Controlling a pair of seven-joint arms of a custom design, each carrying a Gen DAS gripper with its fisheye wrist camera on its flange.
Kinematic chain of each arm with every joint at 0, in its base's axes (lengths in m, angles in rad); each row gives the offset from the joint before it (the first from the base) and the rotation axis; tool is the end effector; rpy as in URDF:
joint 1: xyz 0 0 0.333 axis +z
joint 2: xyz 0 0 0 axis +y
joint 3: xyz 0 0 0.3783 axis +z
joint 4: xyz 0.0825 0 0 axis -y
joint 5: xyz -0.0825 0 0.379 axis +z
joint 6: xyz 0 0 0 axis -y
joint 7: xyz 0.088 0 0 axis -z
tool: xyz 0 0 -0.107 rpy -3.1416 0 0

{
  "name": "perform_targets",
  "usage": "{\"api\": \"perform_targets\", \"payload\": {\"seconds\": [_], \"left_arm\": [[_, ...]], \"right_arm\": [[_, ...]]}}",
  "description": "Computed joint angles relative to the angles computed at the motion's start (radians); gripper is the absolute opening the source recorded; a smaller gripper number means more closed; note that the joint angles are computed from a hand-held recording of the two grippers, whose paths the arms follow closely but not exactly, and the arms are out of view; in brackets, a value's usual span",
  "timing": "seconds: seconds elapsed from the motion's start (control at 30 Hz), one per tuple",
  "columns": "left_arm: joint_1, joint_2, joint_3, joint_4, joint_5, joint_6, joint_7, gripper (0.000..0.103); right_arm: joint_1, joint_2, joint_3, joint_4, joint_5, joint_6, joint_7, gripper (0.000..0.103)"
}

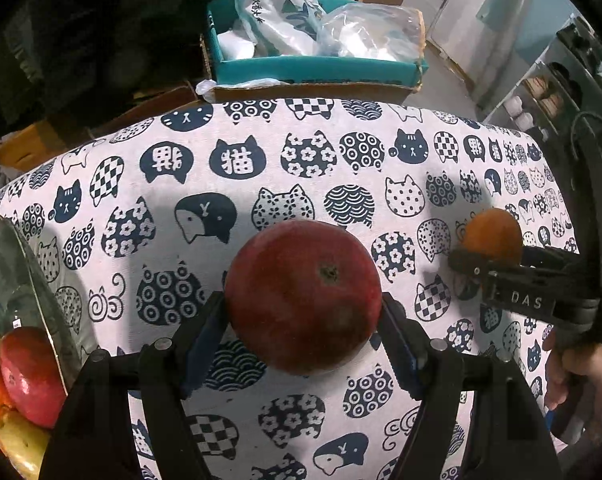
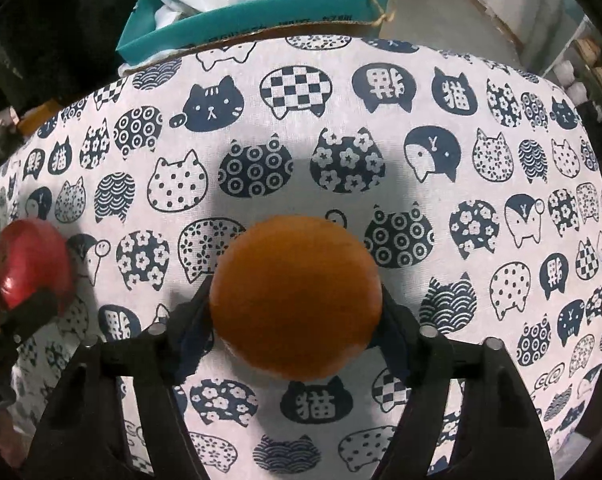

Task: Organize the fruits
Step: 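Lift and carry the red apple and orange toward the green bowl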

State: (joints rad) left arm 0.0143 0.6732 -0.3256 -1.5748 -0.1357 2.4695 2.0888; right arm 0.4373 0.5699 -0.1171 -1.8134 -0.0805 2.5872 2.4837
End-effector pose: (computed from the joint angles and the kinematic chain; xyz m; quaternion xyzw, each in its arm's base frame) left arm 0.7349 -0.1813 0.3387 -0.4405 0.8777 -0.1887 0.0049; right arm 0.6623 0.2328 0.3037 -0.5051 0.8551 -0.0715 0.0920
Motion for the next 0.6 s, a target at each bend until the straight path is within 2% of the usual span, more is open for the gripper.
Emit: {"api": "perform_targets", "payload": {"seconds": [0.27,0.6], "left_arm": [[0.028,-0.024,-0.015,-0.02,-0.027,0.01,0.029,0.076],[0.066,-0.084,-0.038,-0.067,-0.1,0.045,0.093,0.076]], "right_arm": [[0.041,-0.032,-0.03,-0.041,-0.05,0.017,0.048,0.066],[0.092,-0.138,-0.055,-0.108,-0.222,0.015,0.177,0.066]]}}
